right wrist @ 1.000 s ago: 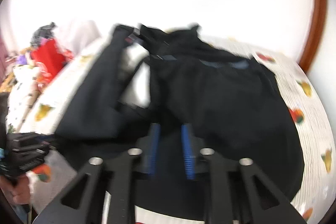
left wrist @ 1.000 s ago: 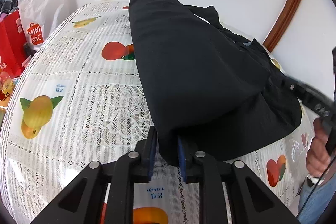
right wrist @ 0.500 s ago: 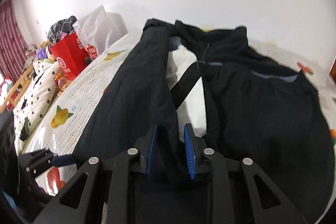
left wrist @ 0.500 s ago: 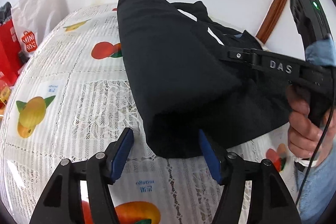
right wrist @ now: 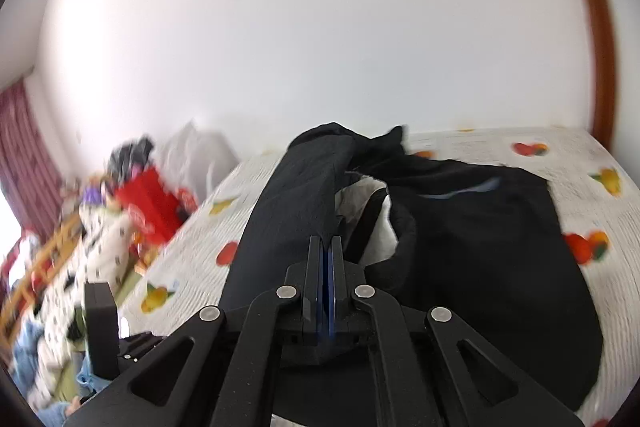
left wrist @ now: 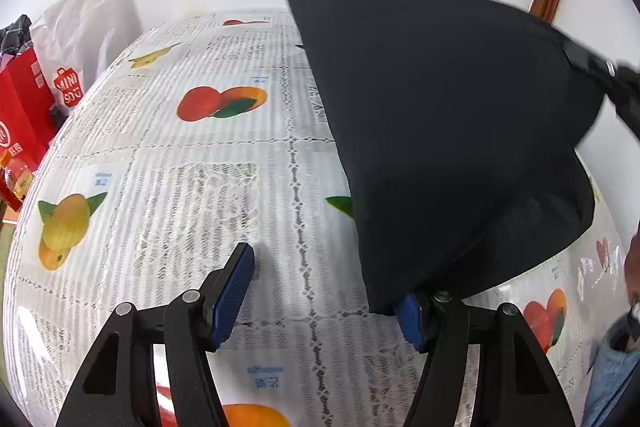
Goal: Fold large clothes
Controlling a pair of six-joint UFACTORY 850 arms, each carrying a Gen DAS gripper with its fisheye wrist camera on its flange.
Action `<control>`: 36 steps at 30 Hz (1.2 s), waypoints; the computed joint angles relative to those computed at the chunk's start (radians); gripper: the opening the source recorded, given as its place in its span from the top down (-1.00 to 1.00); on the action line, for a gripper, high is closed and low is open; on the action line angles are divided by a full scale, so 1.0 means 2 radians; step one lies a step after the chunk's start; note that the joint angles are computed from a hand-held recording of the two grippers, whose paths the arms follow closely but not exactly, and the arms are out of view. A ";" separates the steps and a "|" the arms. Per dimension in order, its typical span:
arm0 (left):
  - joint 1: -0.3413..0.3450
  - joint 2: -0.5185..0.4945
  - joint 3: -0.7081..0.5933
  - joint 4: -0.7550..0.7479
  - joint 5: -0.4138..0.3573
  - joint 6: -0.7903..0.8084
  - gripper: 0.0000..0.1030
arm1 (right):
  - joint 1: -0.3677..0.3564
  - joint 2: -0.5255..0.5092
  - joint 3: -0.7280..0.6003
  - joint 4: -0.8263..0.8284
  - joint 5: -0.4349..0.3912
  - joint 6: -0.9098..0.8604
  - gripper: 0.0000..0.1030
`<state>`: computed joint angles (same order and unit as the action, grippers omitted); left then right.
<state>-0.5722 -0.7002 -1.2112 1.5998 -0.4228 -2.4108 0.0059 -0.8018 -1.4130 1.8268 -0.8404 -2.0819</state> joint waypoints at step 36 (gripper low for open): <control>-0.024 -0.068 -0.118 -0.149 -0.019 0.212 -0.27 | 0.000 -0.050 -0.057 -0.034 0.099 0.025 0.92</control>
